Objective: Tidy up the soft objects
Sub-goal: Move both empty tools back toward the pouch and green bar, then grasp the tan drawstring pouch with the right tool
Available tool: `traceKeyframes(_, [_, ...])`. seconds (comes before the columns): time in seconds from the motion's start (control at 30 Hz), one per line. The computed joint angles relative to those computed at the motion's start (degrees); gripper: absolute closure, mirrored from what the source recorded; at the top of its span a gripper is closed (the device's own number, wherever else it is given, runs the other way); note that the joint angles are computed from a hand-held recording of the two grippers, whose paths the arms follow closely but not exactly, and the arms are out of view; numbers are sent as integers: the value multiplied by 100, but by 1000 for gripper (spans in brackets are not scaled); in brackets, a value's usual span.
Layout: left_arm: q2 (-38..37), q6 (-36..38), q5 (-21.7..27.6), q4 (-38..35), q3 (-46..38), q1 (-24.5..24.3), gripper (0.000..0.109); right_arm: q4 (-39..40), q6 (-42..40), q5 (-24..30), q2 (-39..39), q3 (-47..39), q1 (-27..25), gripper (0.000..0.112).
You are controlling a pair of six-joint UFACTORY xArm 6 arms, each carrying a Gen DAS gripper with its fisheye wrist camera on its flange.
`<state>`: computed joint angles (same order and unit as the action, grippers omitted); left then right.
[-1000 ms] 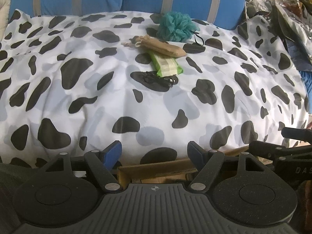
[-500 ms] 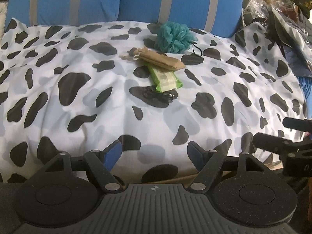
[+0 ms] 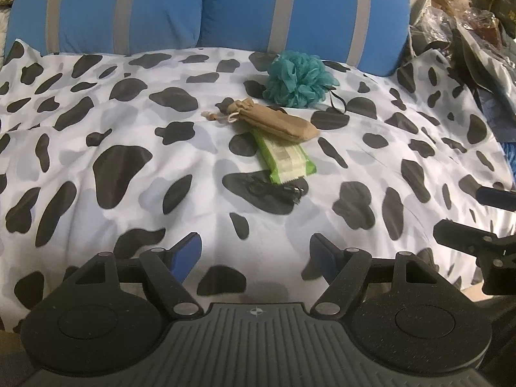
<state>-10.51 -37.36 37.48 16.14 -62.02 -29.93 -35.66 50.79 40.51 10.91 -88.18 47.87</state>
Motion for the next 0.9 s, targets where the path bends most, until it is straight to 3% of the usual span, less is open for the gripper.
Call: traceKeyframes(0.9, [1409, 429, -180, -317, -1452, 588, 35, 858, -1670, -512, 1721, -1910, -507, 10])
